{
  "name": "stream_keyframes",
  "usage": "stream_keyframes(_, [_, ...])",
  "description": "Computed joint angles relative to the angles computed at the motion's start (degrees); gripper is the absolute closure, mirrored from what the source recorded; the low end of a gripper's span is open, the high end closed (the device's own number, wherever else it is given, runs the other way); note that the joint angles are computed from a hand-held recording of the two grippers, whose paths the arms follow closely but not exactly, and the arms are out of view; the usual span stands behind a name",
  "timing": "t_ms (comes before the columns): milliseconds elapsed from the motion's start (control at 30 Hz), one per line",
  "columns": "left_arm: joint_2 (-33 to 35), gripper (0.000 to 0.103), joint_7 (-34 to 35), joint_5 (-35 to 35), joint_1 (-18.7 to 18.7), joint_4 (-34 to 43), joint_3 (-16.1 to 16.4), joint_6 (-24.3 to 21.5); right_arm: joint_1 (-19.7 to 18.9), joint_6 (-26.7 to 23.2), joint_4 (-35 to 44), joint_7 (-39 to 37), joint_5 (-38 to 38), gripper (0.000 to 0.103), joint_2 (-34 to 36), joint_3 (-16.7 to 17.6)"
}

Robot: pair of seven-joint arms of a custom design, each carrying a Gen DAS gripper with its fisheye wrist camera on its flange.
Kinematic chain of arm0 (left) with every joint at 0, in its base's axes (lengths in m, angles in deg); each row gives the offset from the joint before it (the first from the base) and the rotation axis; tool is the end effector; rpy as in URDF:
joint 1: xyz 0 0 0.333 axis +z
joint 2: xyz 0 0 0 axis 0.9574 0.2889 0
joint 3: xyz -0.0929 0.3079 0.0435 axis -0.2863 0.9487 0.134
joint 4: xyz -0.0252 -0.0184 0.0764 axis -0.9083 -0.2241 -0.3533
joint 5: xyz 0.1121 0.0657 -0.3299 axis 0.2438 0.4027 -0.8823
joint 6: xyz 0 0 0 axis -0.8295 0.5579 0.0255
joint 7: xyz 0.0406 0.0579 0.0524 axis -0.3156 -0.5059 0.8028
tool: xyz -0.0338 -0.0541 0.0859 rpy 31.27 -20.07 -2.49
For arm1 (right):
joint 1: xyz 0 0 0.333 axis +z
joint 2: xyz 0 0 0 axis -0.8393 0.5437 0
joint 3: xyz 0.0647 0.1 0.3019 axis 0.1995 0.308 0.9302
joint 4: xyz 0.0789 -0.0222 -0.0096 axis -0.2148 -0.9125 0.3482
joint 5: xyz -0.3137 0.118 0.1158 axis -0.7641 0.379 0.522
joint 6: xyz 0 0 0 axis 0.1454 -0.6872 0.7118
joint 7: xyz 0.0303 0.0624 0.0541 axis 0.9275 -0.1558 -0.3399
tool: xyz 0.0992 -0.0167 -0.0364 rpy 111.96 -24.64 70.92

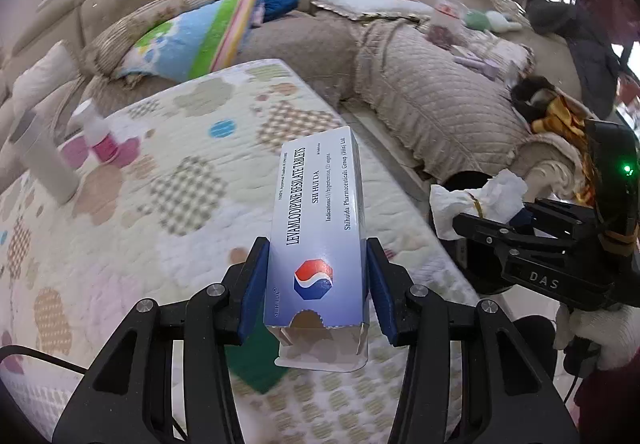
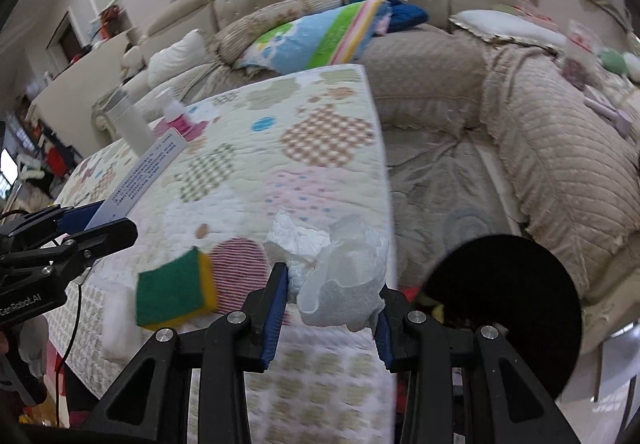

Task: Collect trash
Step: 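Carry medicine box and tissue over the black bin and open both tools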

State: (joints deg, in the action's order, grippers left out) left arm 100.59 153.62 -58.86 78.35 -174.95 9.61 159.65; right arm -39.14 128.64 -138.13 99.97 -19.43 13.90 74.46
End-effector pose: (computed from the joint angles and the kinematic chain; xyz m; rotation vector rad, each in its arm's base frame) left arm 0.6599 -0.0498 0.5176 -1.7060 2.0516 -0.7539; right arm 0.6989 0.2496 0.4757 -1.9776 1.5028 -0.2913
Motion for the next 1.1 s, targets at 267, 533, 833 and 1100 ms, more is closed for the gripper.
stream_keyframes(267, [3.2, 0.058, -1.2, 2.5, -3.4, 4.9, -1.2, -2.3, -1.8, 2.6, -7.1, 2.7, -0.4, 0.067, -3.7, -2.2])
stream_keyframes(533, [6.4, 0.058, -1.7, 4.3, -6.2, 9.2, -2.2, -4.7, -4.2, 3.8, -11.7, 3.8, -0.1, 0.067, -6.0, -2.7])
stream_keyframes(833, [11.2, 0.058, -2.9, 4.0, -8.2, 15.4, -3.4, -8.2, -5.7, 4.4, -13.8, 5.0, 0.1, 0.066, -6.4, -3.2])
stream_keyframes(1100, [15.2, 0.057, -3.9, 3.8, -9.5, 20.7, -3.8, -10.7, -6.7, 3.1, -11.9, 5.6, 0.2, 0.065, -4.6, -3.3])
